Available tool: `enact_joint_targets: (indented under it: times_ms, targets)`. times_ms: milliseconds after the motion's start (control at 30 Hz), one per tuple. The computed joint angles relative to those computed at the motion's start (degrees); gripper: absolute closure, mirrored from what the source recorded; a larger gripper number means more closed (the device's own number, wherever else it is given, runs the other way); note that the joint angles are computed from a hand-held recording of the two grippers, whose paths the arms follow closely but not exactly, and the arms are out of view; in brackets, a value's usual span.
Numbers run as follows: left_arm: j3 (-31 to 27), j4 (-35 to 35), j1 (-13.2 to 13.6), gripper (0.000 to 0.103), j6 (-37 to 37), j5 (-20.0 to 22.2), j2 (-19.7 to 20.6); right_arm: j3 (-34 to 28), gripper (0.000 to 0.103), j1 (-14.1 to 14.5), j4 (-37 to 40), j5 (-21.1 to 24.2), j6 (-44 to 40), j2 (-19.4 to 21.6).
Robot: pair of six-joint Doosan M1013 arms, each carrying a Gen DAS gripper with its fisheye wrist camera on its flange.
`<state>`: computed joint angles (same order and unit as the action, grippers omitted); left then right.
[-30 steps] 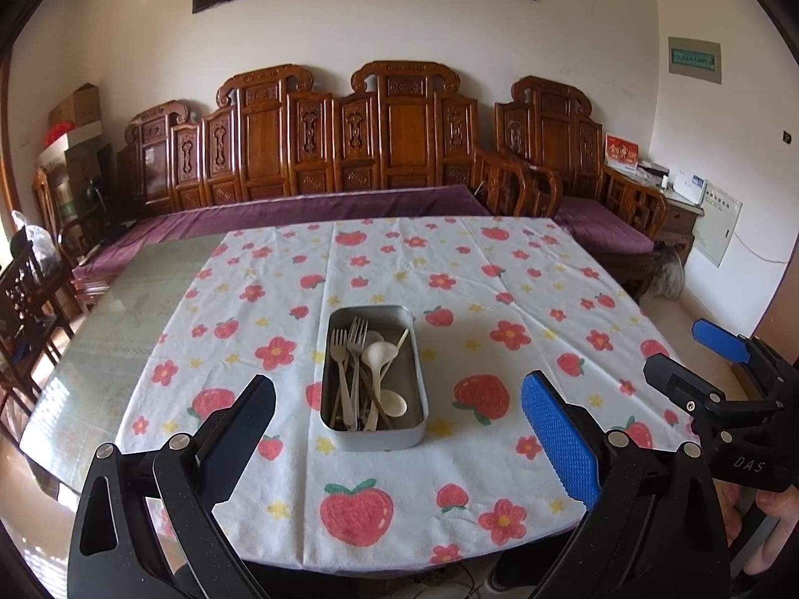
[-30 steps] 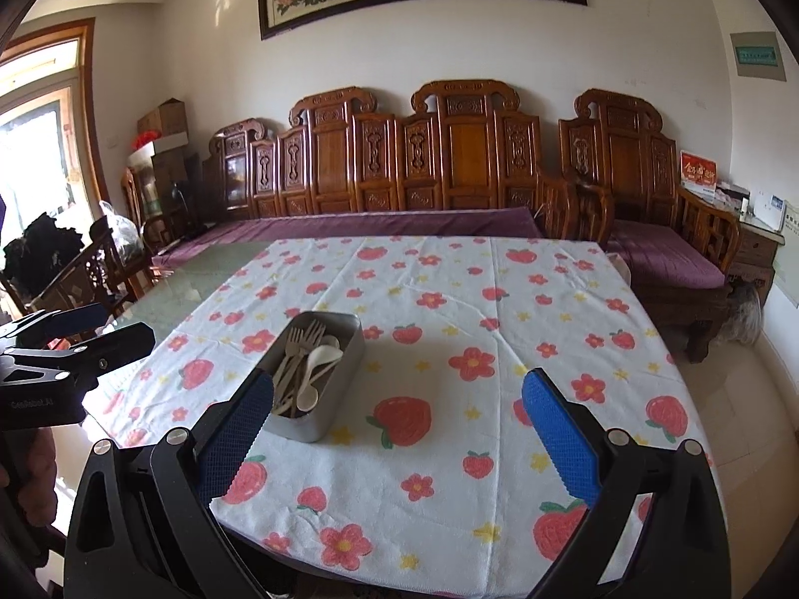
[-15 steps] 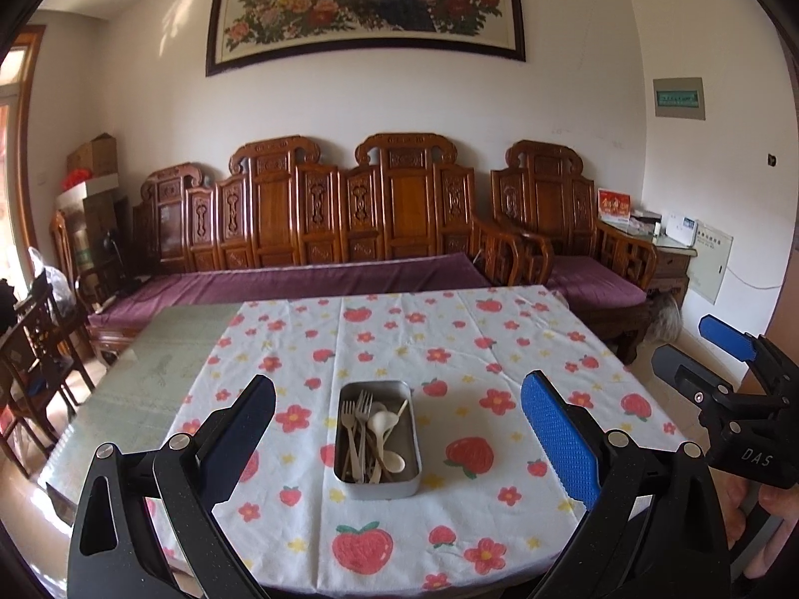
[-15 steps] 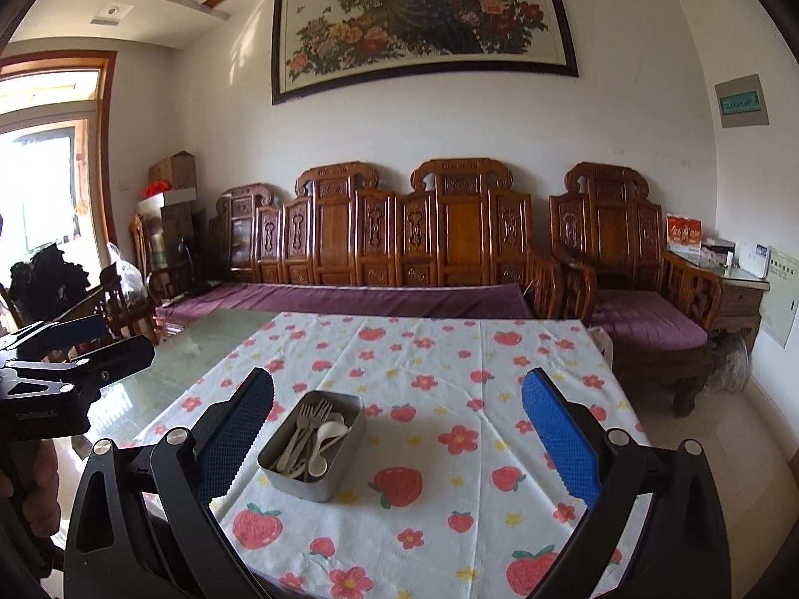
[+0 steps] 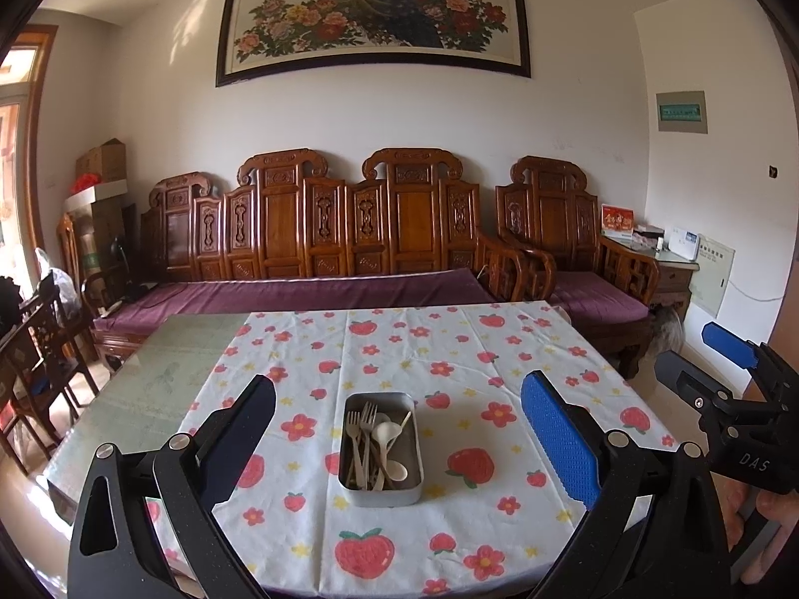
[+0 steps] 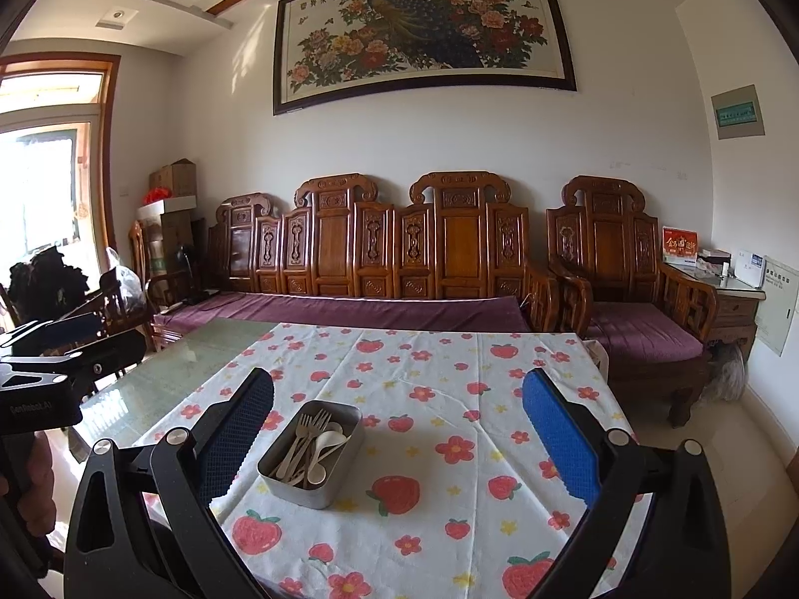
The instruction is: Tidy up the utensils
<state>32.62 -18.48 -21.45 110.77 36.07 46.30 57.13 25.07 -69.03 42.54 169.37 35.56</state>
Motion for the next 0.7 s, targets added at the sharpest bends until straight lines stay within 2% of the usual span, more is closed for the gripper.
enact_joint_targets:
  times_ms: [700]
  targets:
    - [1.4,-0.8,0.0,0.008,0.5,-0.8,-0.7,-0.6,0.003,-0.1,1.0,0.1,0.0,0.6]
